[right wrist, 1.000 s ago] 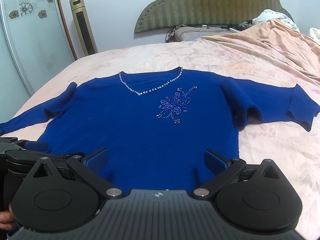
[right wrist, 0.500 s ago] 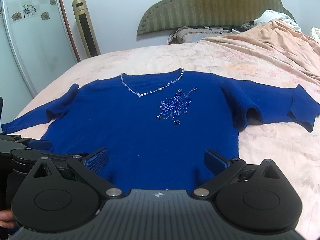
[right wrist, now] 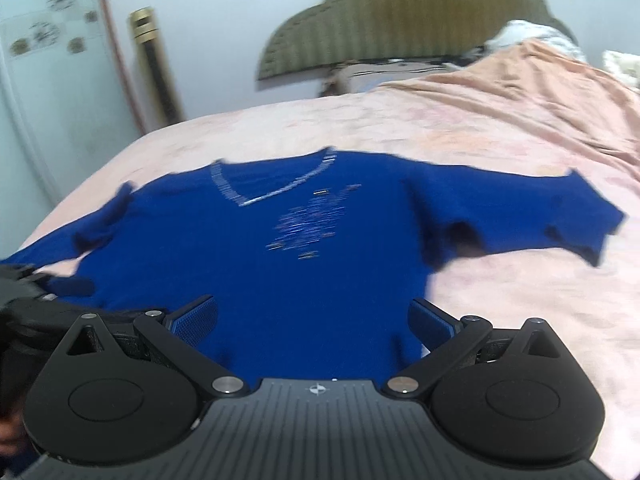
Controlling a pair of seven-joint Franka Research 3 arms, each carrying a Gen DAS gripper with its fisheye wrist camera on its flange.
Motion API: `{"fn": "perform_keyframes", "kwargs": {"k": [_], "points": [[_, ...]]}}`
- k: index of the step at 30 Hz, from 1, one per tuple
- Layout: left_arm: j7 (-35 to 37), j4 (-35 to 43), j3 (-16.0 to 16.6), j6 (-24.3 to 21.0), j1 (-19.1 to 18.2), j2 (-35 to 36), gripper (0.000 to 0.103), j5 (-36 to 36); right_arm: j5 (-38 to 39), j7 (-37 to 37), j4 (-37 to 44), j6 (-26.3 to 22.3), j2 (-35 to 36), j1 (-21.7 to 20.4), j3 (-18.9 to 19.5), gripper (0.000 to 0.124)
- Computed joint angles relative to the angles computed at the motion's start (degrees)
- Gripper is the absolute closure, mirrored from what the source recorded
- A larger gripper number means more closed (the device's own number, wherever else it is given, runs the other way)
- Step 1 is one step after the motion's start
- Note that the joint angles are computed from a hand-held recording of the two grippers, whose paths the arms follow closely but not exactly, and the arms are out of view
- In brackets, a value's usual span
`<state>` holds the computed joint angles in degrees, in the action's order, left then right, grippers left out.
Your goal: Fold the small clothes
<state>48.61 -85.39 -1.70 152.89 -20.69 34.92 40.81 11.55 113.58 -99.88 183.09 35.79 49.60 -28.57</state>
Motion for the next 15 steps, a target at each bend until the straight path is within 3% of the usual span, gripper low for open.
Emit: {"fn": "perform_keyframes", "kwargs": {"k": [2,6,8,10,15], "points": [[0.63,0.24,-0.02,0.15,-0.29,0.2,0.011,0.5,1.45,2.56,-1.21,0.19,0.75,2.37,-4.7,0.023],[2.38,0.69,-0.35,0.49,-0.29,0.67,0.011,0.51,2.25,11.82,-1.83,-5.51,8.45,13.16,-23.51,0.028],[3.15,1.0,-0.62,0.48,-0.06,0.95,0.011,-0.17,0.94,15.12,-1.05,-7.92,11.94,14.17,-27.86,0.029],[4.16,1.5,-1.08,0.28,0.27,1.4,0.011,-1.27,-0.48,16.9,0.86,-10.1,13.97,12.47,-28.77,0.033],[5.49,1.79,-0.73,0.08,-0.07,1.76,0.011,-1.88,-4.33,17.62,8.09,-11.28,16.83,4.75,-24.52,0.039]]}}
